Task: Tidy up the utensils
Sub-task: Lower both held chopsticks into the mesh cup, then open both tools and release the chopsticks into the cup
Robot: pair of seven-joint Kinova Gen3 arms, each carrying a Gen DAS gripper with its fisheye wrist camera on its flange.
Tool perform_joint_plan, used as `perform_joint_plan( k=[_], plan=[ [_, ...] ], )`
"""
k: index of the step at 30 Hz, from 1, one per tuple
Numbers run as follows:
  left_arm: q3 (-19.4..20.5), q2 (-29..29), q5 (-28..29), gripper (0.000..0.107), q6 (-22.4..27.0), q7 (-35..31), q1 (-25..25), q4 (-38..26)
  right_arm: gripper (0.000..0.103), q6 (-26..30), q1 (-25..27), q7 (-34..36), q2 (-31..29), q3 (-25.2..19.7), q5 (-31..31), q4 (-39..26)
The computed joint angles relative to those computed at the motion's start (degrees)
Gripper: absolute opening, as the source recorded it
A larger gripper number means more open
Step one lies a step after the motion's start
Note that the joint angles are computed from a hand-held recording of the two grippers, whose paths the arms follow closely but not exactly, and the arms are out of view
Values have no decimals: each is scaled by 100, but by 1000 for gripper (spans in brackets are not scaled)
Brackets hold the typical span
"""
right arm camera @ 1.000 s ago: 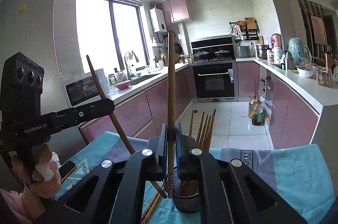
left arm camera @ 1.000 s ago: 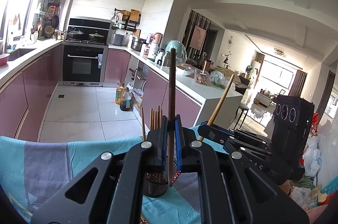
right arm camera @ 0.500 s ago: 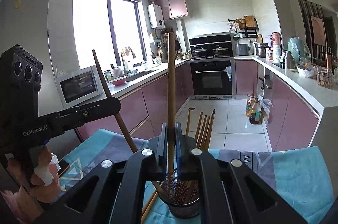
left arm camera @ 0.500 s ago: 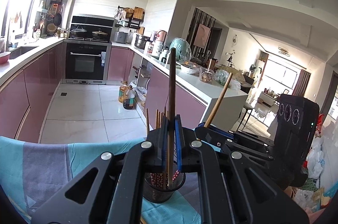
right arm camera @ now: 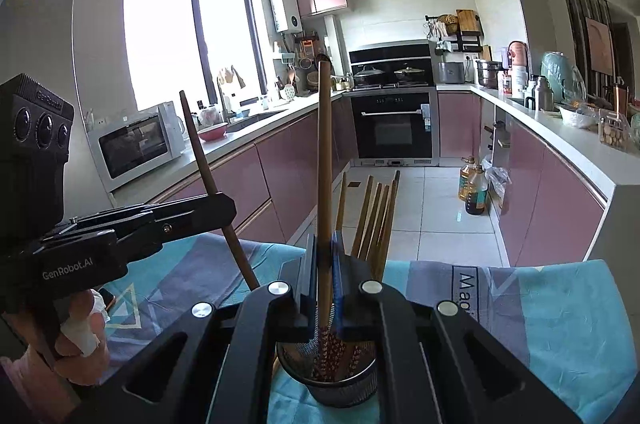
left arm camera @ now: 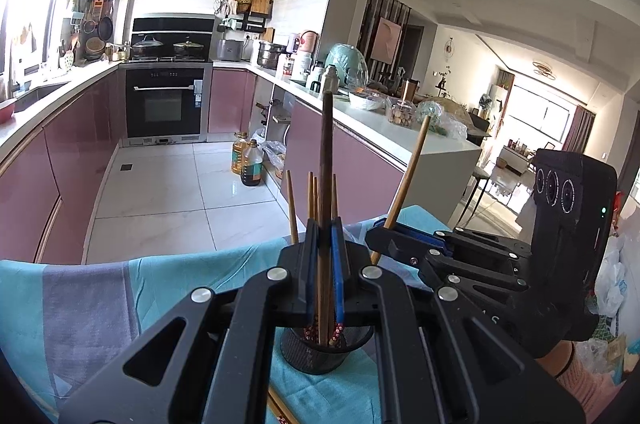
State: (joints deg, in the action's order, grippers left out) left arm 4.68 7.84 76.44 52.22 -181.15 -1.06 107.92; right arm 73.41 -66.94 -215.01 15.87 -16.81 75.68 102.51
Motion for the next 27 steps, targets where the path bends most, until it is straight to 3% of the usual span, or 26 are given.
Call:
perform_joint_plan(
  k=[13,27],
  plan=[
    [261,43,-1327,8,-668,1019,448,-389,6,-1024,477,-63,-63,124,-493,159],
    [592,471,-2020,9,-1155,1770,566,-649,11,-1046,483,-603,-31,172,-436,315]
  ],
)
